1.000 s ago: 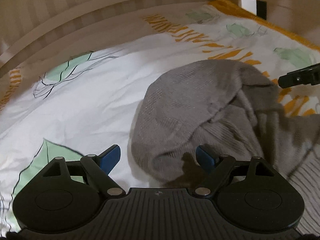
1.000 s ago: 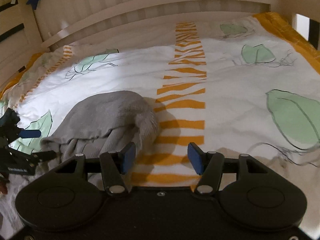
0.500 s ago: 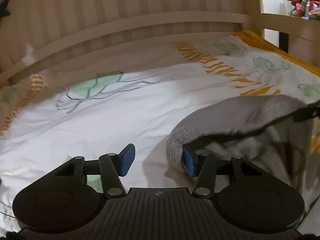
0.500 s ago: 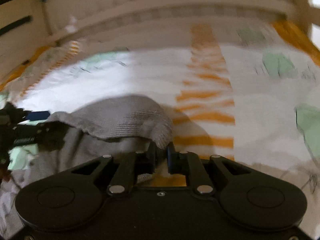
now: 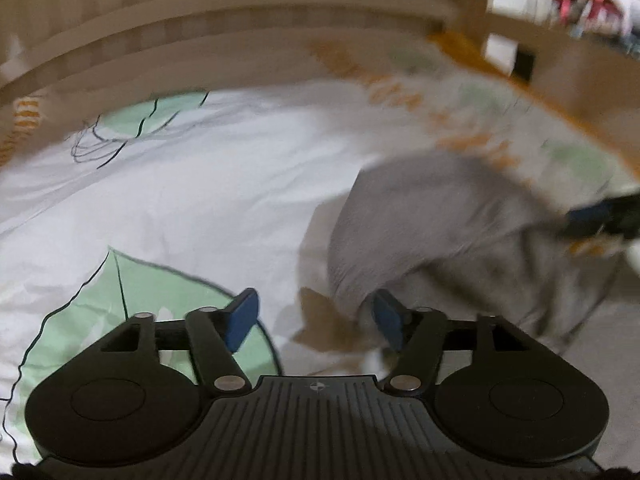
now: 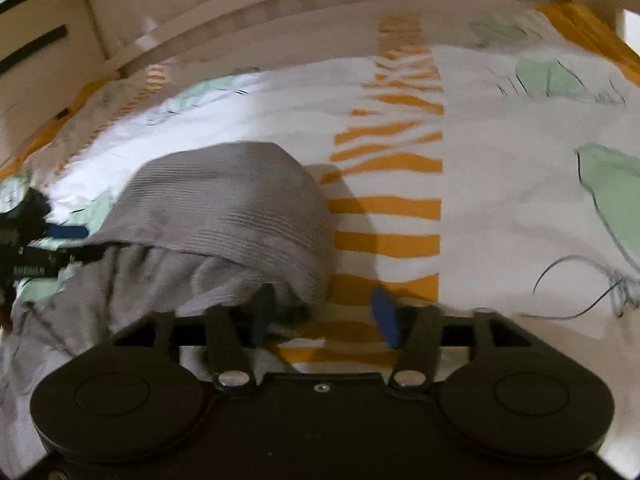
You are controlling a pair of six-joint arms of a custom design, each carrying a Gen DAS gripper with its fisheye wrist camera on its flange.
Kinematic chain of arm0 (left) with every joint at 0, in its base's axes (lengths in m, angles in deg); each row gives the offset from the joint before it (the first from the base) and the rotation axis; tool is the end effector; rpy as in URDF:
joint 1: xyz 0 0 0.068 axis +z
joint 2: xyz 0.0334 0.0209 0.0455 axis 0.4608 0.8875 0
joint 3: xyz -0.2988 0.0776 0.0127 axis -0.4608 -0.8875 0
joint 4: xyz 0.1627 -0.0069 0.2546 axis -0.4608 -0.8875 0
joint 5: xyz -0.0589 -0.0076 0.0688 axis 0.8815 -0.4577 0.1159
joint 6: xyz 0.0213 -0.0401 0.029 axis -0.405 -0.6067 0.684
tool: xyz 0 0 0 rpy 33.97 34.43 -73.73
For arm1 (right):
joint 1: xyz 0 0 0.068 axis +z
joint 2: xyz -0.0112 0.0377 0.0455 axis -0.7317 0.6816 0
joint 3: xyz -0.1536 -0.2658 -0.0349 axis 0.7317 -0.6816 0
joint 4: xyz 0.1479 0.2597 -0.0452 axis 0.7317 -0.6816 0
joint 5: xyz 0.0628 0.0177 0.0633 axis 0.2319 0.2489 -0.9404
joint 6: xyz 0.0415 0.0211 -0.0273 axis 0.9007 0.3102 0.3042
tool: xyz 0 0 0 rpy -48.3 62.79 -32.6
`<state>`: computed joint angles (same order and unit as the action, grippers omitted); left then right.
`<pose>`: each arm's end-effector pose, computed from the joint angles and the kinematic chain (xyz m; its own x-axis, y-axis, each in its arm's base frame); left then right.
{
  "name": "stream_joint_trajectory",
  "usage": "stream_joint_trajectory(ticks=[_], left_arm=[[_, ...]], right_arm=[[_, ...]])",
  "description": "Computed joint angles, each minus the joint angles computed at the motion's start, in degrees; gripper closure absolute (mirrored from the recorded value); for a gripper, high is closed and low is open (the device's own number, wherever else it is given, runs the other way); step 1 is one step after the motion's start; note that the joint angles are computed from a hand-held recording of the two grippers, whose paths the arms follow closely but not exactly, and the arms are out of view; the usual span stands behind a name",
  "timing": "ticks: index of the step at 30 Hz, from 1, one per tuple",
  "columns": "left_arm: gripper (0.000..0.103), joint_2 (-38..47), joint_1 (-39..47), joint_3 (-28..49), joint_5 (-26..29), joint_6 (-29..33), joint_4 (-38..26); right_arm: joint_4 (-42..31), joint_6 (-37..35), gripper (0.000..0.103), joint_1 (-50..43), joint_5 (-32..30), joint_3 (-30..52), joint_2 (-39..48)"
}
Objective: Fold large clothes
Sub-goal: 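Fold the hem bundle further toward the hood with both grippers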
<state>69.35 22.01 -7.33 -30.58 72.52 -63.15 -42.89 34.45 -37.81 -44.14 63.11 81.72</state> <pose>0.2842 -0.0367 0.2406 -0.6018 0.2672 -0.7526 0.4310 0.9020 -0.0243 0.2789 0.0561 0.1972 -0.6815 -0.0390 -0.7307 -0.3257 0.9104 0.2552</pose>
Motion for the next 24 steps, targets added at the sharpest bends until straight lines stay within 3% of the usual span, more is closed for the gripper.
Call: stream_joint_trajectory(ticks=[4,6,11,18,24], left_arm=[[0.032,-3.0,1.6,1.9,5.3,-3.4,-0.7],[0.031,-1.3,-0.9,2.9,2.7,-5.1,1.4],[0.031,5.6,-6.5,6.2,-4.0,-6.2,3.5],[0.031,9.6,-8.2,5.7,-7.2,-7.1,6.3],[0.031,13.3,-7.6,7.3,-6.2,-10.2,5.0]], right_arm=[[-1.6,-0.1,0.029,-1.7,-4.2,0.0,-3.5],[-0.5,1.7,0.028,-2.3,-5.9,1.0,-2.9],[2.6,5.3,0.028,0.0,-2.5,5.7,3.2],[4.5,7.1,0.028,1.6,0.0,9.4,9.2],[3.6,8.6,0.028,1.1,-0.1,11.3,12.4]])
